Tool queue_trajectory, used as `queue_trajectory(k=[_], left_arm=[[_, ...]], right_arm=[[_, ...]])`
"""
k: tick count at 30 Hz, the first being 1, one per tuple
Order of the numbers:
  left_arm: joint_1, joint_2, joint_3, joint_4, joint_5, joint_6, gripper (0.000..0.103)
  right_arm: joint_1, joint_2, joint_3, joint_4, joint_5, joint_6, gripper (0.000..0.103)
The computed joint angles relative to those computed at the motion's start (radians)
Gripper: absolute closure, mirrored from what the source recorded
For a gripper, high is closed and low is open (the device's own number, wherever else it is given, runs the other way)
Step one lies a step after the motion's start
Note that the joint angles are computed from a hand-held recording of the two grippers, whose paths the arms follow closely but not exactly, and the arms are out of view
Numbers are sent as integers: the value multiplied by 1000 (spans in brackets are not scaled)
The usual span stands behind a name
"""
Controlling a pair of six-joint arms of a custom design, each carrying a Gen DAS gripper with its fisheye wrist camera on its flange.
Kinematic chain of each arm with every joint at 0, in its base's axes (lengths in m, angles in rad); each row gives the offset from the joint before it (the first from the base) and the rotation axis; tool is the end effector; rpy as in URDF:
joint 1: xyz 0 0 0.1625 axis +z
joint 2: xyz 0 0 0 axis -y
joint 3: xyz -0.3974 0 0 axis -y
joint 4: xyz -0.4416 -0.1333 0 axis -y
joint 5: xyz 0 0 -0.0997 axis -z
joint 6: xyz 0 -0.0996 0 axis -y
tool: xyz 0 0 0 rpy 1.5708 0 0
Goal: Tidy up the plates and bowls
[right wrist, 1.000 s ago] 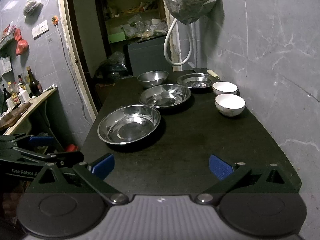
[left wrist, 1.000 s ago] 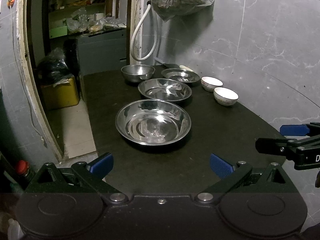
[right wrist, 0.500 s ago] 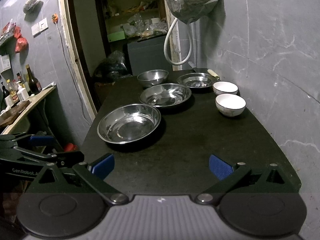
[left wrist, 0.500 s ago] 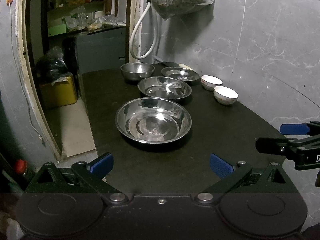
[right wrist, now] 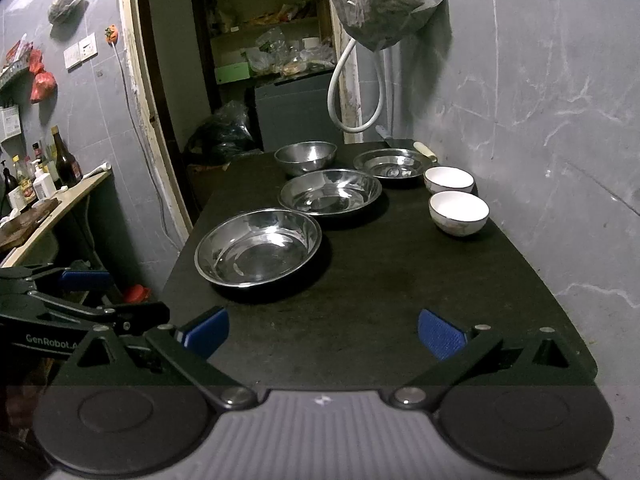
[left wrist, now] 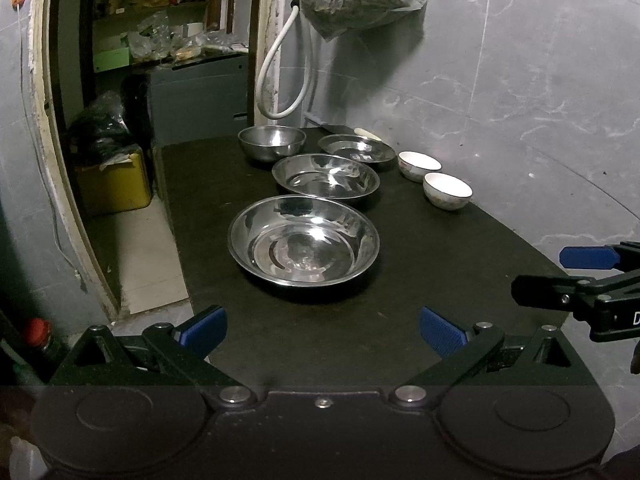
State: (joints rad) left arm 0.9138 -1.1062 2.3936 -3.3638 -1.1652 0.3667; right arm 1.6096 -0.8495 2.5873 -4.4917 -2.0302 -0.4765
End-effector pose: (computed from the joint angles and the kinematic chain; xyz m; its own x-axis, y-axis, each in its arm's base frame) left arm -0.1278 -0.4483 0.0620 -0.5966 0.6310 -0.4959 0.8015 0.4997 -0.3284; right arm 0.1011 -0.3057 0.0840 -0.8033 0.1603 0.5736 -0.4311 0.5079 -0.7458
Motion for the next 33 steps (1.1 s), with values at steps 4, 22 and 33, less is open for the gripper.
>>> queue_trajectory(k=[4,22,33], left_arm=[[0,1,0,-2,0,1,1],[2,1,1,-2,-2,0,1],[-1,16,-16,21,4,-8,1]], right_arm=[[1,0,1,-1,-1,0,0],[0,7,0,-8,0,-2,0],[-8,-26,13,22,1,11,0]])
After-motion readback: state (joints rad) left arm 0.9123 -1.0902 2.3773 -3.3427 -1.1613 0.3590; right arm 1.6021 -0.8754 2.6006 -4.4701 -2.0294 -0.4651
